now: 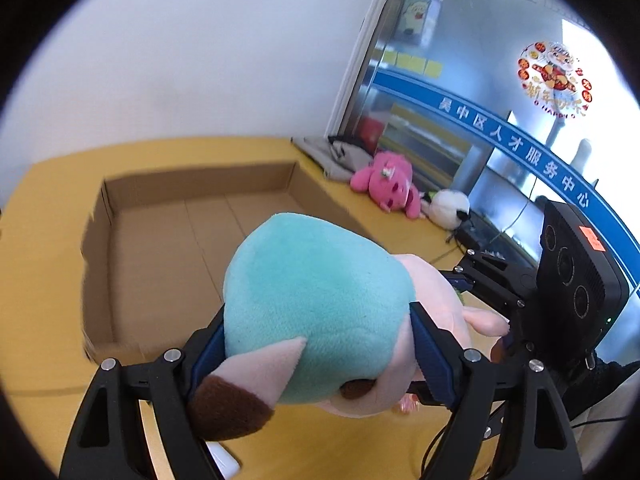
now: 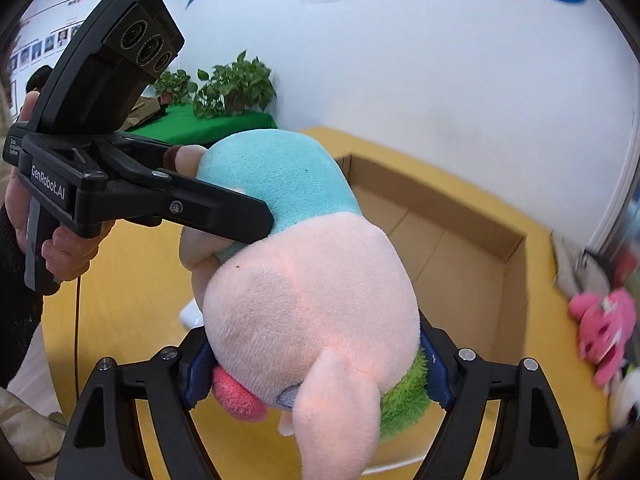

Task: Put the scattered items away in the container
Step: 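Carry the plush pig with both grippers and release it into the box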

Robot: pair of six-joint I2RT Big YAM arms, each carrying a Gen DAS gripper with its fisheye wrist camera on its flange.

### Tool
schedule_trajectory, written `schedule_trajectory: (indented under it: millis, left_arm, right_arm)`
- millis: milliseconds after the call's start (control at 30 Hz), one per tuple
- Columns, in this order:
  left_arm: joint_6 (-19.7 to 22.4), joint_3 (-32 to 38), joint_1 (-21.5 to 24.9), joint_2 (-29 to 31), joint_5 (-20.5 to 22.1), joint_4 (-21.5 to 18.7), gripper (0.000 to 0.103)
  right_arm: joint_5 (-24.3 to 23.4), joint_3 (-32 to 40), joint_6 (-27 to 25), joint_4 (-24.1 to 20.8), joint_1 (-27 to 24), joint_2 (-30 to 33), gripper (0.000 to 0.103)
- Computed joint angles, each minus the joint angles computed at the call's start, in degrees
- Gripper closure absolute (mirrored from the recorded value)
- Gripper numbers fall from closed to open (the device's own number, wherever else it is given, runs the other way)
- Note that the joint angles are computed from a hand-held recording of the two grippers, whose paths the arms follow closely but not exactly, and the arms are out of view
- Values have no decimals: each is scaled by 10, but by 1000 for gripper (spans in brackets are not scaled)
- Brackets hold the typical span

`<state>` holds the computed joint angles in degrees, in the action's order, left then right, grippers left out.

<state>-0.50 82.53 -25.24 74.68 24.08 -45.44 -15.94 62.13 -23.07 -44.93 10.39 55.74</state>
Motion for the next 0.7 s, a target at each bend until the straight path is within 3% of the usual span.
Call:
schedule_trajectory:
  millis: [167, 267, 567, 700]
  left_arm:
    - [20, 131, 10, 41, -15, -38, 20]
    - [32, 242, 20, 89, -24, -80, 20]
    - [38, 556, 54, 266, -20, -205, 20]
    - [28, 620, 72, 322, -18, -217, 20]
  right_arm:
    - [-19, 140, -48, -38, -9, 56, 17]
    - [-32, 247, -78, -79, -13, 111, 17]
    - [-2, 526, -145, -161, -2, 285, 17]
    - [-12, 630, -162, -193, -5, 376, 17]
